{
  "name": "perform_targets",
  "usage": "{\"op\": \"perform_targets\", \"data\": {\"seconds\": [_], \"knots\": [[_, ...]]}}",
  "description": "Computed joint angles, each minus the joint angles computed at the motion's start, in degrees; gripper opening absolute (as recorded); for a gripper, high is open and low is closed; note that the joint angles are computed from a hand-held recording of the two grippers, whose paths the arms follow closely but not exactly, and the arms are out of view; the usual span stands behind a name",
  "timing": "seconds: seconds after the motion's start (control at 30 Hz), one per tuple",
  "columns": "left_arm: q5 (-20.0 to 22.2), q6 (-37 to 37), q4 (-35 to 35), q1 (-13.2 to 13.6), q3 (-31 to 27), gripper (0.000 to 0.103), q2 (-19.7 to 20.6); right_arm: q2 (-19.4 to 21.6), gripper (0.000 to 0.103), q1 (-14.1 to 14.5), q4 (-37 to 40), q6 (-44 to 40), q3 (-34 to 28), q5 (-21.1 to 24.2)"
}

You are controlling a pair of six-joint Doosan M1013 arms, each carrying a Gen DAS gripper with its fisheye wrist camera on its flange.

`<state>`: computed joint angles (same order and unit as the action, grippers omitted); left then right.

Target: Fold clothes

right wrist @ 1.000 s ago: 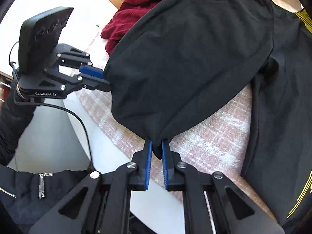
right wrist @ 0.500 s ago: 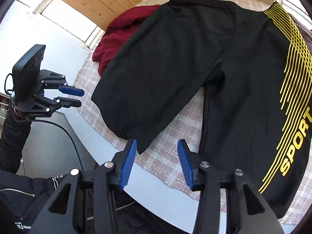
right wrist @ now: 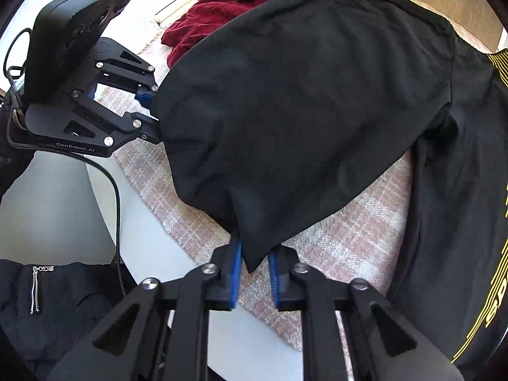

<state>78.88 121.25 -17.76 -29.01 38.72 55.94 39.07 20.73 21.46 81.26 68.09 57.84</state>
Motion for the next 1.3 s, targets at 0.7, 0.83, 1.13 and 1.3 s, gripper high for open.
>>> {"op": "perform_targets", "data": {"seconds": [0.7,0.83,1.13,1.3], "knots": [[-4.6,-7.1,0.7,1.0,12.2,0.055,-9.3,-8.1,0.064,3.4,-25.5,19.1,5.8,-4.7],[-4.5,-8.0,-0.7,0.7,11.0,0.055,-7.7,-6.7,0.064,2.4,-22.2,19.5,6.3,-2.8],[-1.3,-9.8,1.0,0.1,7.5,0.049,-4.4,-3.8,0.026,1.1,-8.1,10.1,4.9,-2.2],[-1.4,-9.2,1.8,0.0,8.0,0.047,-4.8,-3.3,0.006,0.4,-0.9,5.6,4.1,0.8]]}}
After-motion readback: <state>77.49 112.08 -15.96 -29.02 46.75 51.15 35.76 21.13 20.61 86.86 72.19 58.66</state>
